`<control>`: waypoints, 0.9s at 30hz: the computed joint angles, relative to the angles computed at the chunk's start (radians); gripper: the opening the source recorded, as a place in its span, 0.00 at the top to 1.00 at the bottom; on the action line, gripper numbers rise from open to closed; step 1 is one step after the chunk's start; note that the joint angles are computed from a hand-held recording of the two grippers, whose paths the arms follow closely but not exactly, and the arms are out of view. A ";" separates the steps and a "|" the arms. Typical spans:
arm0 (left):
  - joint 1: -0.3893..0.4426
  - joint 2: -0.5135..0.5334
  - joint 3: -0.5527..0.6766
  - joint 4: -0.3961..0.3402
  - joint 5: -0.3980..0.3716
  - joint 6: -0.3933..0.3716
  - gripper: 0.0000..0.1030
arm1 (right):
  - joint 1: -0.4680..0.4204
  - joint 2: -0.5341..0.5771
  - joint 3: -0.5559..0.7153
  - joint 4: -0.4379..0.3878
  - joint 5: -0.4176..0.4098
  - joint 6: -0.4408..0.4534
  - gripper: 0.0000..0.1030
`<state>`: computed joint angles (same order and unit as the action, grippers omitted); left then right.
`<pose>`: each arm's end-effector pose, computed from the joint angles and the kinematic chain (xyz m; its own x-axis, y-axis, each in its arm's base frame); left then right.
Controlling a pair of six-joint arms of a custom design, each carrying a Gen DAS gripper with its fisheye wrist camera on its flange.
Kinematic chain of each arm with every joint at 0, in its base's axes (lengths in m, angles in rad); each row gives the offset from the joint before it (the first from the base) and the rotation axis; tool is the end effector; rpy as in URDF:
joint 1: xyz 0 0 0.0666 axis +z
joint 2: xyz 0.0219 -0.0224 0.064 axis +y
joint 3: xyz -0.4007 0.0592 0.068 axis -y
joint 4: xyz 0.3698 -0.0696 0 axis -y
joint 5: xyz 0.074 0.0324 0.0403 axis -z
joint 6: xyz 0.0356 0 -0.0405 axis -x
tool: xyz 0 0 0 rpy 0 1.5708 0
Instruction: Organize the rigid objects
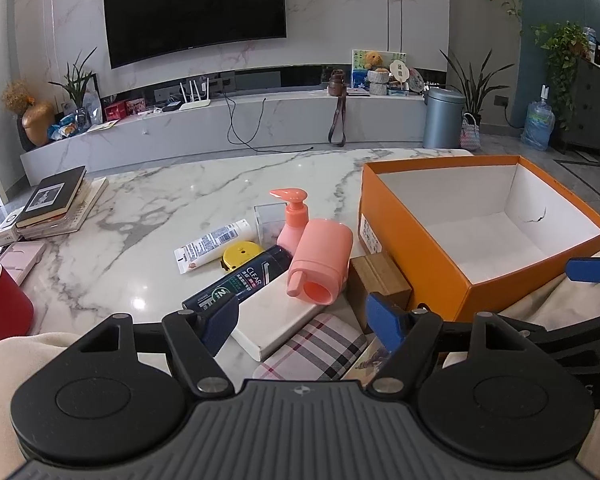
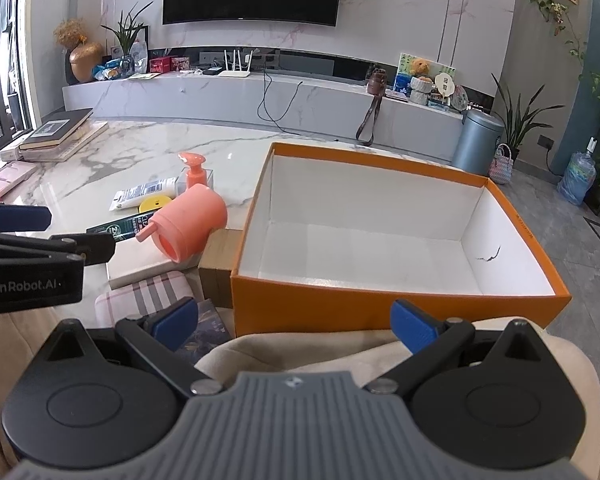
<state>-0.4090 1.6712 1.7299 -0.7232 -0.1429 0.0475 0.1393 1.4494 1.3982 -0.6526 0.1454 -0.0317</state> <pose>0.5384 -0.2283 0.4766 -0.5790 0.1997 -0.7905 0.2636 0.9633 0.0503 0.4893 0.0630 0.4468 -0.6414 -0.0583 -0.7650 -0.0077 0.9975 -0.0695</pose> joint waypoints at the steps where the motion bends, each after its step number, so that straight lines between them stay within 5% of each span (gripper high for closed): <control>1: 0.000 0.000 0.000 0.000 0.000 0.000 0.17 | 0.000 0.000 0.000 -0.001 0.001 0.000 0.02; 23: 0.001 0.001 0.001 -0.004 0.009 0.001 0.18 | 0.003 0.007 0.004 -0.007 -0.001 0.004 0.02; 27: 0.012 0.013 0.022 -0.024 0.037 -0.003 0.24 | -0.001 0.011 0.008 -0.006 -0.016 -0.001 0.02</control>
<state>-0.3974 1.6846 1.7521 -0.7476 -0.1059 0.0441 0.1384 1.4606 1.4065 -0.6587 0.1297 -0.0325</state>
